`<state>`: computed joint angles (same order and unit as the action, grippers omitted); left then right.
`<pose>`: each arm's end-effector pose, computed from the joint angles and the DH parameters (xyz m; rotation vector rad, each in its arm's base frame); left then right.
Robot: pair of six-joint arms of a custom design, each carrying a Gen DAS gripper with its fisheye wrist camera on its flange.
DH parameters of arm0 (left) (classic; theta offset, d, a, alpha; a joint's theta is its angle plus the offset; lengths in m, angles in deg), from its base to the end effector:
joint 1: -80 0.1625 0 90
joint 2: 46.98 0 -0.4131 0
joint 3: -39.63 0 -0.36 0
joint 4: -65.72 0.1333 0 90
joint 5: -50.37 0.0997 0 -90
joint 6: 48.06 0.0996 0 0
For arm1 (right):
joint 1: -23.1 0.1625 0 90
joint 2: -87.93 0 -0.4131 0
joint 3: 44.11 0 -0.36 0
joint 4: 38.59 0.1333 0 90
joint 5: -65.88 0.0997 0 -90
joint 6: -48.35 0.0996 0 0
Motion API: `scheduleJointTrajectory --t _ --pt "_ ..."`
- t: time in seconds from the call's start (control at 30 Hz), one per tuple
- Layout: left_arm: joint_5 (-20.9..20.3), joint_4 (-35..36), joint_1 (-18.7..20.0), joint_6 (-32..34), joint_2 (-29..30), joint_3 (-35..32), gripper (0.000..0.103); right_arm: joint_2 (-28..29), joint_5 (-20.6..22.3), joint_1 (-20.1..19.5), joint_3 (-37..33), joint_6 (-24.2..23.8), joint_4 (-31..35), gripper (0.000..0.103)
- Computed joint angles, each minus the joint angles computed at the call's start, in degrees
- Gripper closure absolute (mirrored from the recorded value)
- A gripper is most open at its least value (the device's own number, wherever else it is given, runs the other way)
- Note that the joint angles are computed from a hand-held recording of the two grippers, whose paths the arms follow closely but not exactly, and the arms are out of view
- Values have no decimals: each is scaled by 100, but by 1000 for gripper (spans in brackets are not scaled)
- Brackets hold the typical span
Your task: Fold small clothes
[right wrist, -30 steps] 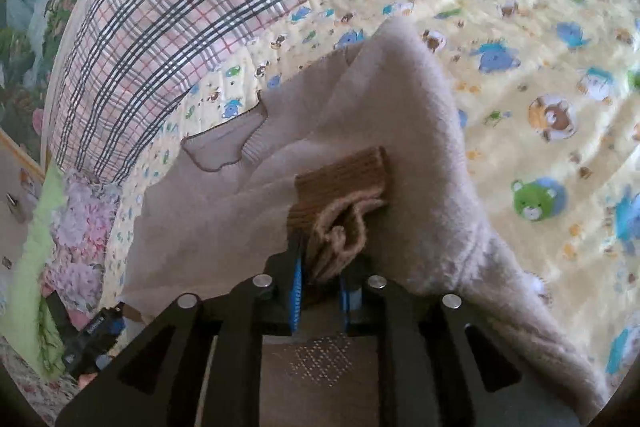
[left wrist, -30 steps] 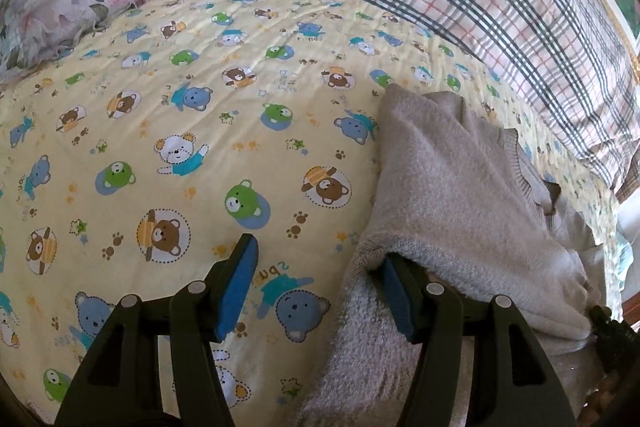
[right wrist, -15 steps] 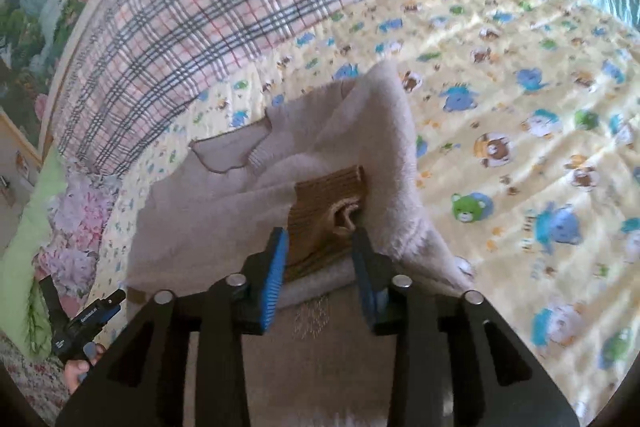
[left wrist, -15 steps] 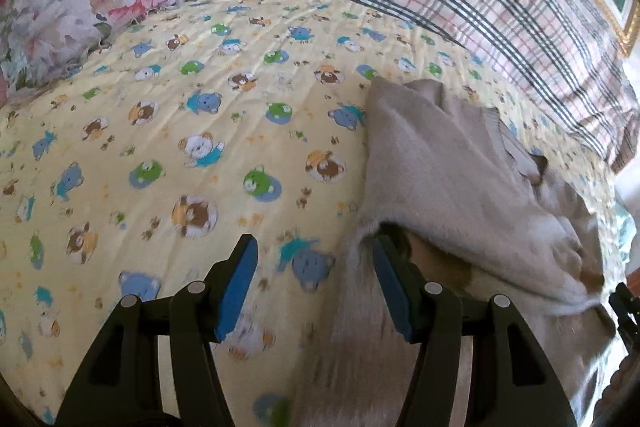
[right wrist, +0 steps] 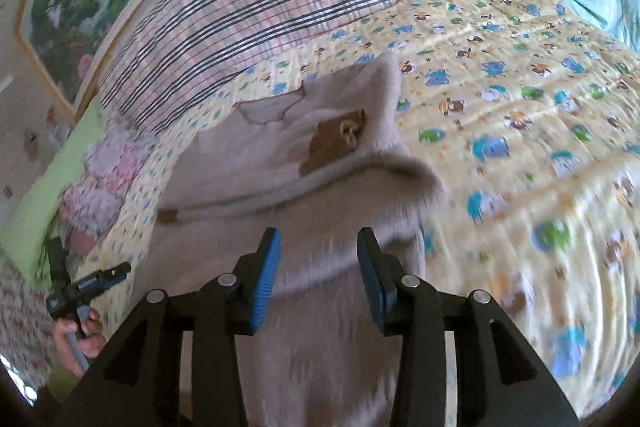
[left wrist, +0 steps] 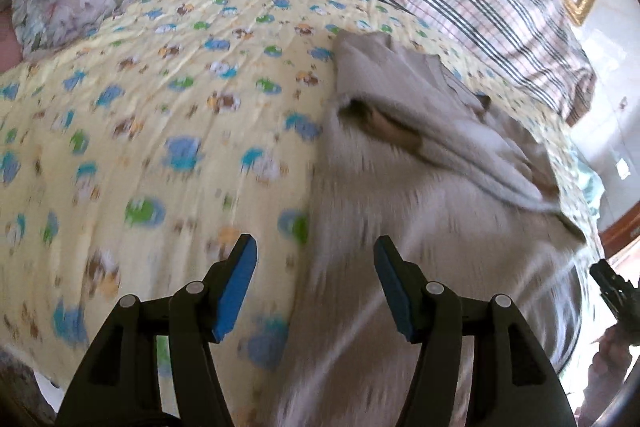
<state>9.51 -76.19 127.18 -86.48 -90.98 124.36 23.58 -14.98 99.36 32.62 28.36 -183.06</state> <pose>-0.3094 -0.6409 0.1700 -0.0155 2.4586 -0.9136 -0.0144 -0.6866 0.4516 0.2440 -2.8544 1.1208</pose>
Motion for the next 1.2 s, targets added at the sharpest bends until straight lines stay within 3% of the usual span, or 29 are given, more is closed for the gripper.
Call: scheduleJointTrajectory --t 0.23,0.43,0.6,0.67,0.9,1.03,1.1,1.13,1.17,1.2 --pt "-362 -418 -322 -264 -774 1408 39 -813 340 -370 1167 -437 -88 58" --pt "-767 -378 -504 -641 -1090 2174 38 -1325 426 -638 1792 -735 82 49" --pt "-996 -531 -551 -954 -1062 2506 37 -1457 462 -780 1987 -828 317 47" --pt "-932 -688 -577 -918 -1005 2552 30 -1423 461 -789 2000 -850 356 47" --pt "-1120 -1130 -536 -688 -821 2471 31 -1292 640 -733 2039 -1200 493 44" --pt "-1091 -1076 -539 -454 -684 2299 51 -1274 773 -748 2055 -1323 518 45" --pt "-909 -901 -566 -521 -627 2210 65 -1276 626 -709 2094 -1389 466 65" --pt "-861 -910 -570 -489 -623 2210 79 -1255 571 -706 2052 -1394 570 92" --pt "-869 -912 -564 -449 -634 2213 92 -1243 578 -733 2006 -1390 702 95" --pt "-912 -928 -558 -391 -651 2221 94 -1274 660 -783 2003 -1465 810 95"
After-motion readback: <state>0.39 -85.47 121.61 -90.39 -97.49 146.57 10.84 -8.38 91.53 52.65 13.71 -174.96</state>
